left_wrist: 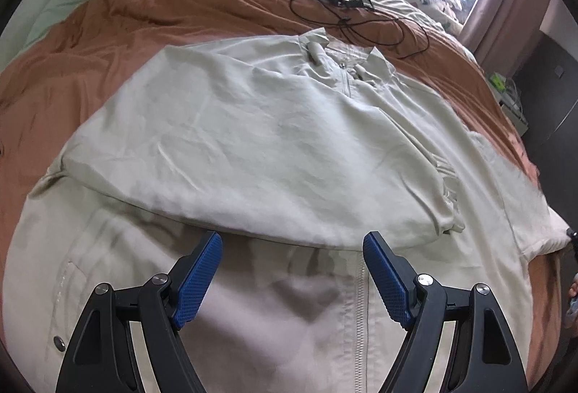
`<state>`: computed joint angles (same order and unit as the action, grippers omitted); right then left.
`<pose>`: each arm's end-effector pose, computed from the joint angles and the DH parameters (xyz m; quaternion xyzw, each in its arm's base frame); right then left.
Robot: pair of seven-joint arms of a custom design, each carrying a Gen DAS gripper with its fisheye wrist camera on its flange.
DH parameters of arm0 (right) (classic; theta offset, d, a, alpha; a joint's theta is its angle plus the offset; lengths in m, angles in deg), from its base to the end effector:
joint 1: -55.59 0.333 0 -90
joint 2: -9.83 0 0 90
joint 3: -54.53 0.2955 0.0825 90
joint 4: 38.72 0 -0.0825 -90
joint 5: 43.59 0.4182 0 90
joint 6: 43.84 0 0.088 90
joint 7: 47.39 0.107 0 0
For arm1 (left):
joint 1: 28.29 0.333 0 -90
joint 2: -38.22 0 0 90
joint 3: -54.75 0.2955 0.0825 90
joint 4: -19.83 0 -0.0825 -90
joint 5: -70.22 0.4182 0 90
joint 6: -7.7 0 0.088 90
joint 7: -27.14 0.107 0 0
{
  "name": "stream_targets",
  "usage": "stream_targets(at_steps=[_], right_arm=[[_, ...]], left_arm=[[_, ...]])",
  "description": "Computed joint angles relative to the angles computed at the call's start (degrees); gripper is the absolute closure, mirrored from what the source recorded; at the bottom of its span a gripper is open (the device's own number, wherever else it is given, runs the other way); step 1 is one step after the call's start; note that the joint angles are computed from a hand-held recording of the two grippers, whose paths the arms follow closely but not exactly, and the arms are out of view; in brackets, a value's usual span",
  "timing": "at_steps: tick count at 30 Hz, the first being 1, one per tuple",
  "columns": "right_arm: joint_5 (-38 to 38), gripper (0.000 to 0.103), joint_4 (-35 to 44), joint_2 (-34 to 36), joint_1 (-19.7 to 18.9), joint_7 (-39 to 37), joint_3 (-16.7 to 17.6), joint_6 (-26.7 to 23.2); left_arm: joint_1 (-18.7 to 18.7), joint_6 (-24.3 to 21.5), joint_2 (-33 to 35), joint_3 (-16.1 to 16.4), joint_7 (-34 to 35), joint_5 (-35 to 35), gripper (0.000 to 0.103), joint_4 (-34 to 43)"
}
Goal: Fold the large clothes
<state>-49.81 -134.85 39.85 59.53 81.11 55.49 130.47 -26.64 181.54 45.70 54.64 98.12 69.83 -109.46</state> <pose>0.7405 0.0699 0.3614 -0.4700 0.7826 -0.1829 0.3650 0.6013 0.0167 0.3347 -0.7811 0.5374 -0.2572 0.1868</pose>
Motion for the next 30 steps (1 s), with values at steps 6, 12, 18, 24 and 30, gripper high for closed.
stream_targets(at_steps=[6,12,18,24,30], right_arm=[[-2.79,0.097,2.07,-4.93,3.36,-2.09,0.01,-2.17],[-3.53,0.097,6.98,-6.26,6.63,-6.2,2.2,-5.36],[-3.61,0.098,15.49,-3.03,11.48,-9.95,3.98,-9.9],[-3.4,0.098,26.01,3.17,16.37,-14.3,5.31,-14.65],[-2.24,0.098,38.35,12.64,21.36,-18.5,6.0,-18.77]], left_arm=[[1.6,2.01,-2.9,-2.02,4.29,-4.89,0.022,-2.32],[2.95,3.72,-6.78,-3.37,10.16,-13.09,0.022,-5.16],[1.96,5.29,-9.72,-2.97,21.8,-28.56,0.022,-6.71],[1.73,3.91,-11.36,-1.63,26.61,-35.22,0.022,-7.0],[3.23,3.11,-14.66,-1.25,24.06,-32.72,0.022,-9.47]])
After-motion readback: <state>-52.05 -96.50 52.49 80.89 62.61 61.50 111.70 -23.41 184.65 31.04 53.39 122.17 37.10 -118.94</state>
